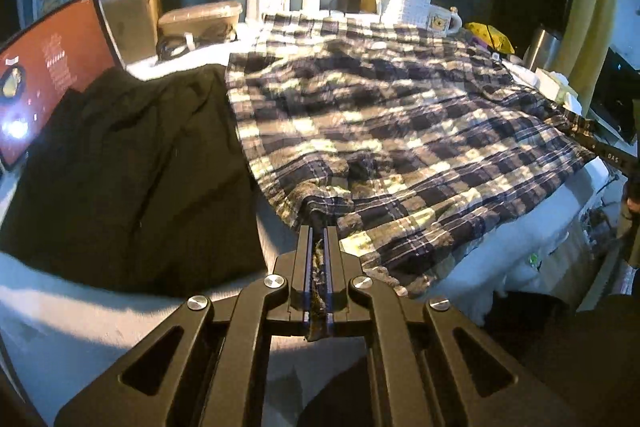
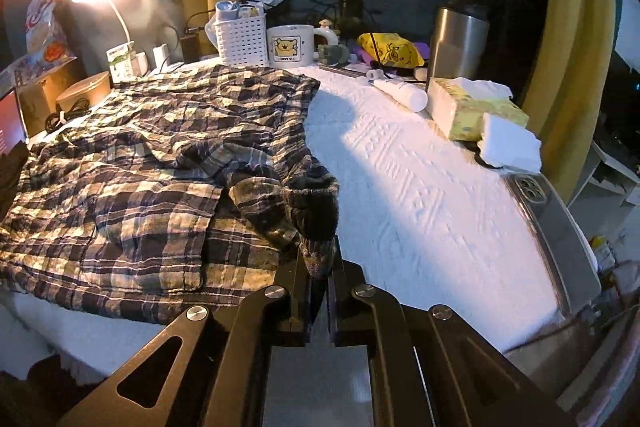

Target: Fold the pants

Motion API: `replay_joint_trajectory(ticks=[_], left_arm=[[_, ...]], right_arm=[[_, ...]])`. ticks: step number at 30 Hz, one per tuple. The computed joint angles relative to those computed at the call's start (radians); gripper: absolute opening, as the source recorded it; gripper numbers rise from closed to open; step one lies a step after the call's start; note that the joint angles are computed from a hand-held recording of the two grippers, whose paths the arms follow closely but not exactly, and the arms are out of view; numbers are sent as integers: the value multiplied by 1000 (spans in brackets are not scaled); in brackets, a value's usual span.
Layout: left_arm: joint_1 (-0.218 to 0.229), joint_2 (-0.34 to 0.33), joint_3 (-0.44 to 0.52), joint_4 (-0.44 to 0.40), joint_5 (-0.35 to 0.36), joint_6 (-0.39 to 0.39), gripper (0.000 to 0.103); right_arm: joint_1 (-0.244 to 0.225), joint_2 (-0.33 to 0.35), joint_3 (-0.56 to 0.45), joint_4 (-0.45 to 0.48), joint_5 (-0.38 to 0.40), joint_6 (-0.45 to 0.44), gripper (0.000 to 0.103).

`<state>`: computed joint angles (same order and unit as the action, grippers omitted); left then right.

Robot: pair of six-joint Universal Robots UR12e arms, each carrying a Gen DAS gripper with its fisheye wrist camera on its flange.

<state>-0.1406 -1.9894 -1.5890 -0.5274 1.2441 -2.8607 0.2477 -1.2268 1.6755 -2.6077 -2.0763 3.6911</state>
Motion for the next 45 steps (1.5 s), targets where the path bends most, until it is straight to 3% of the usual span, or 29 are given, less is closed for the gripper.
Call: replay_joint_trajectory(ticks=[3,11,13,14,15,16,18,22,29,33,36,41,45], left_arm=[[1,-6,-11,-13,0,2,3],[6,-2,-10,55,-24,-18,6],[6,5,-19,96,-35,-1,21],[5,8,-25,117,-42,4,41],[6,12,-34,146,-66,10,58],[7,16,-41,160,-80,14,62],[5,24,-50,176,-91,36,63],[7,30,-57,161,-132,93,63],[-20,21,-59,77,-67,172,63],[-27,23,-61,67,-94,202,64],[-40,18,-59,48,-62,237,73],[-50,14,-69,73,18,288,74],[-38,16,-65,74,12,281,76]], right_arm=[[3,-3,14,12,6,13,5],[4,-3,31,-7,4,15,6],[12,-5,23,10,-31,-3,24],[17,-6,21,17,-51,-5,30],[22,-9,21,15,-75,-11,45],[24,-14,26,6,-87,-14,58],[29,-24,36,-7,-117,-13,69],[34,-42,47,18,-150,2,69],[31,-50,60,43,-127,16,69],[32,-41,53,45,-104,-1,69],[33,-34,48,39,-97,-12,69],[30,-28,44,51,-80,-4,69],[30,-23,38,52,-75,-8,69]])
